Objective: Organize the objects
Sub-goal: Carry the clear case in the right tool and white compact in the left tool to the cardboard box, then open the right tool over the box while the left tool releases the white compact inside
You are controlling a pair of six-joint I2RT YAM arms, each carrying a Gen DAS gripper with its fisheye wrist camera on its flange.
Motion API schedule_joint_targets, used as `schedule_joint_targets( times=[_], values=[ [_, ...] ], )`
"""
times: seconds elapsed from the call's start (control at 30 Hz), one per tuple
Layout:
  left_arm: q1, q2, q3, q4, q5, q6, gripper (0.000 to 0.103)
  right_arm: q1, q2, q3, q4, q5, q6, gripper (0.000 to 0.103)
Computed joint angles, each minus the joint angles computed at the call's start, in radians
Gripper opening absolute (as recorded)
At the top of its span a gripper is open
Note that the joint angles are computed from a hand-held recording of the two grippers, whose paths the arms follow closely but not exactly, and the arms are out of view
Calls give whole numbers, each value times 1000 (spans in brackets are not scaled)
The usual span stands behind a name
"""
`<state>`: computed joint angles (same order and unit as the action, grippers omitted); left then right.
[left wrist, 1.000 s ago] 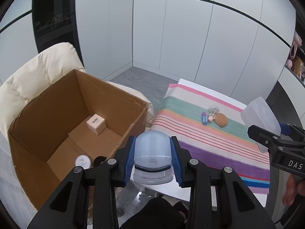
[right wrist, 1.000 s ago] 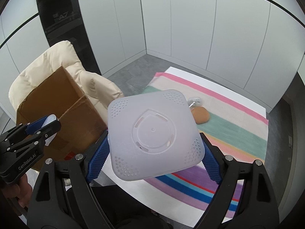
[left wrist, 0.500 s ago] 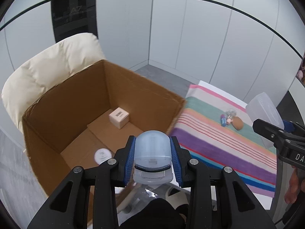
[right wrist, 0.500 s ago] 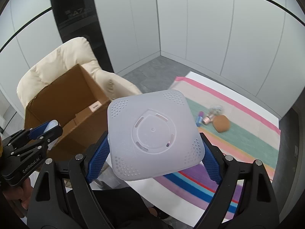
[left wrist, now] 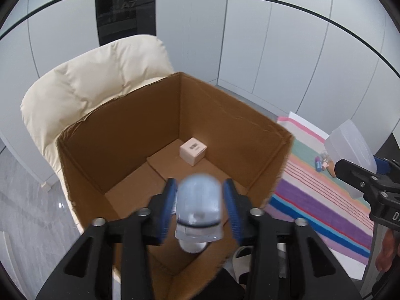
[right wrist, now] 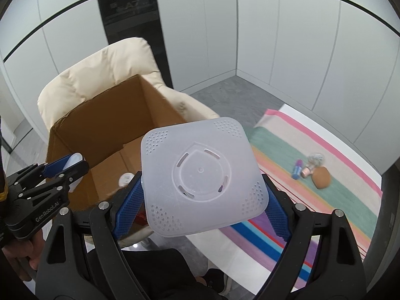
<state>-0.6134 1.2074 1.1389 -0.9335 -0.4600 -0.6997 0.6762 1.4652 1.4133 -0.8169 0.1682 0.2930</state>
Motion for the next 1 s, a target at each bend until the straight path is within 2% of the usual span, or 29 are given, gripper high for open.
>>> schedule_joint_targets(
  times=[0.03, 0.13, 0.2, 0.4, 0.77, 1.0],
  values=[
    [5, -7, -5, -5, -1, -4, 78, 10, 8, 6, 1, 5, 0, 89],
    [-11, -65, -26, -31, -103, -47, 102, 41, 38, 32, 5, 18, -3, 89],
    [-29, -99, -26, -58, -152, -61, 103, 59, 62, 54, 7, 25, -1, 89],
    [17, -215, -58, -117, -137, -62, 103, 106, 116, 116, 4, 32, 10, 89],
    [151, -383, -122, -193, -129, 23, 103, 198, 267, 285, -19, 32, 30, 89],
    [299, -479, -147, -224, -67, 107, 103, 268, 368, 415, -51, 70, 37, 90]
  ],
)
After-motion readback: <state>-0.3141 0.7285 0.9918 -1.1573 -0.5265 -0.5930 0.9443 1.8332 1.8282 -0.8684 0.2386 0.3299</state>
